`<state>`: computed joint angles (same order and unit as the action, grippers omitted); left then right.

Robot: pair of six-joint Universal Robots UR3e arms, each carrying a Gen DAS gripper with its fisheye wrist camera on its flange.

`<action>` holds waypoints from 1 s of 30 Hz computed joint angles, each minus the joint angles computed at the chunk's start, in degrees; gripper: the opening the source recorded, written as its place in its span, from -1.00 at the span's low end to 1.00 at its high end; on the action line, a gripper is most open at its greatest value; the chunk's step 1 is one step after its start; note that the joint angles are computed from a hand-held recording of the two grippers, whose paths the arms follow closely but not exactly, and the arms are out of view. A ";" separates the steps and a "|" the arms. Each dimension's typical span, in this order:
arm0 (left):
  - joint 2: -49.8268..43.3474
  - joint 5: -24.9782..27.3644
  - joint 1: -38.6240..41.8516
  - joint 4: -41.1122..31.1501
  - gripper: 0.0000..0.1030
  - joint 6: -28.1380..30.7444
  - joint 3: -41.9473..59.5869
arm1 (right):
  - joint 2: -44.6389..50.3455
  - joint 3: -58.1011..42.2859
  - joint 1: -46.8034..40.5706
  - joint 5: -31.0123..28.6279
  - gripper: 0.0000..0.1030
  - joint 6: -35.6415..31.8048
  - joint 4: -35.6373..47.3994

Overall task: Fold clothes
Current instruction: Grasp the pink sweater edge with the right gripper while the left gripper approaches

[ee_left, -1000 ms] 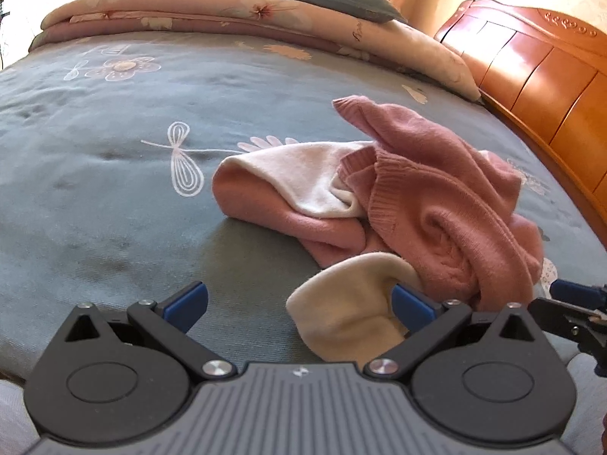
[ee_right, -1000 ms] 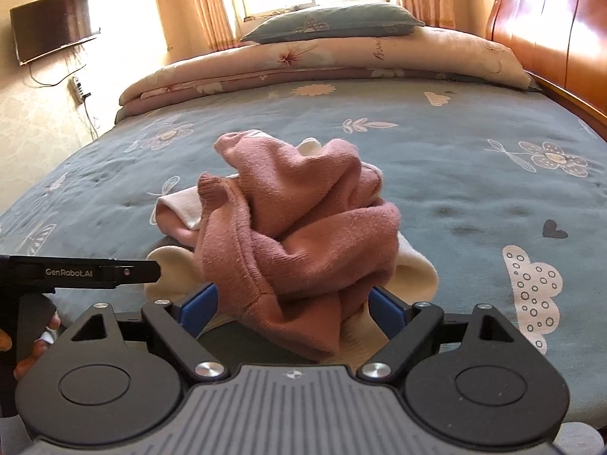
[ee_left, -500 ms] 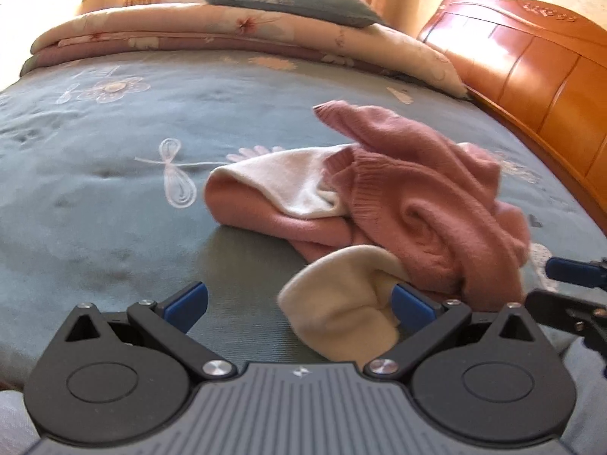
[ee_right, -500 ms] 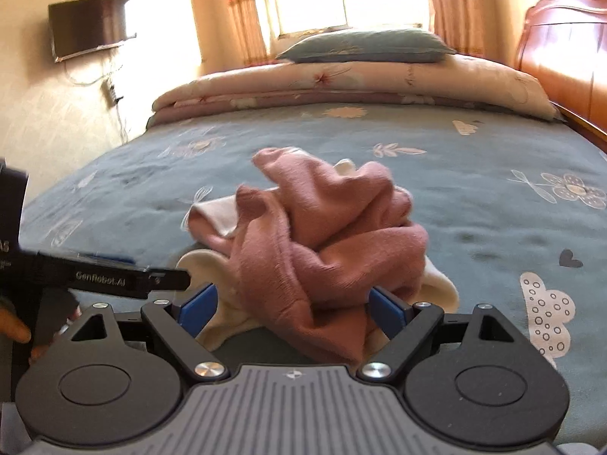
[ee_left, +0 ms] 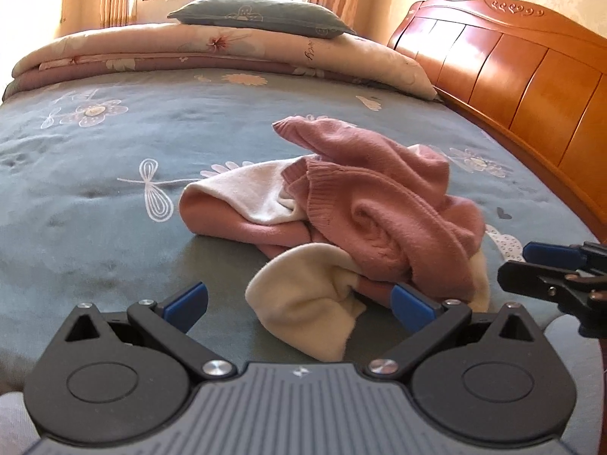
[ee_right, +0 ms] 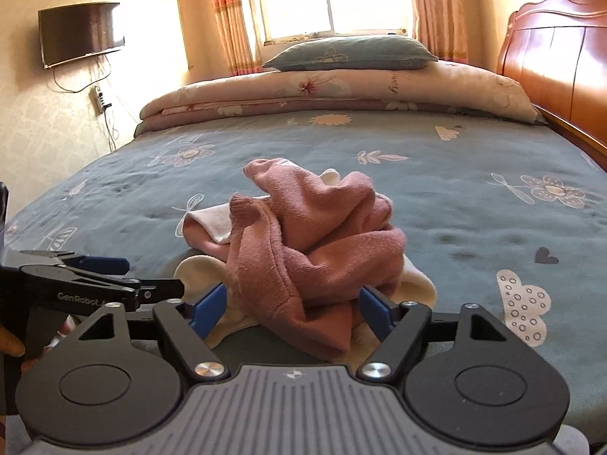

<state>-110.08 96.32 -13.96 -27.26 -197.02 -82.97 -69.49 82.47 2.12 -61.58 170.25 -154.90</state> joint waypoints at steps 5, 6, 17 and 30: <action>0.93 1.22 -1.19 -1.88 0.95 1.25 0.44 | -2.02 1.59 0.33 -1.56 0.44 0.40 0.46; 1.07 1.53 -1.38 -2.05 0.95 1.14 0.43 | -2.49 2.07 0.51 -2.00 0.42 0.22 0.33; 2.35 1.70 -2.12 -5.09 0.95 0.47 0.29 | -5.39 3.74 2.70 -5.72 0.38 -1.21 0.04; 0.31 2.47 -1.95 -9.79 0.95 -1.38 3.86 | -0.73 -2.69 4.18 -6.26 0.30 -3.15 4.43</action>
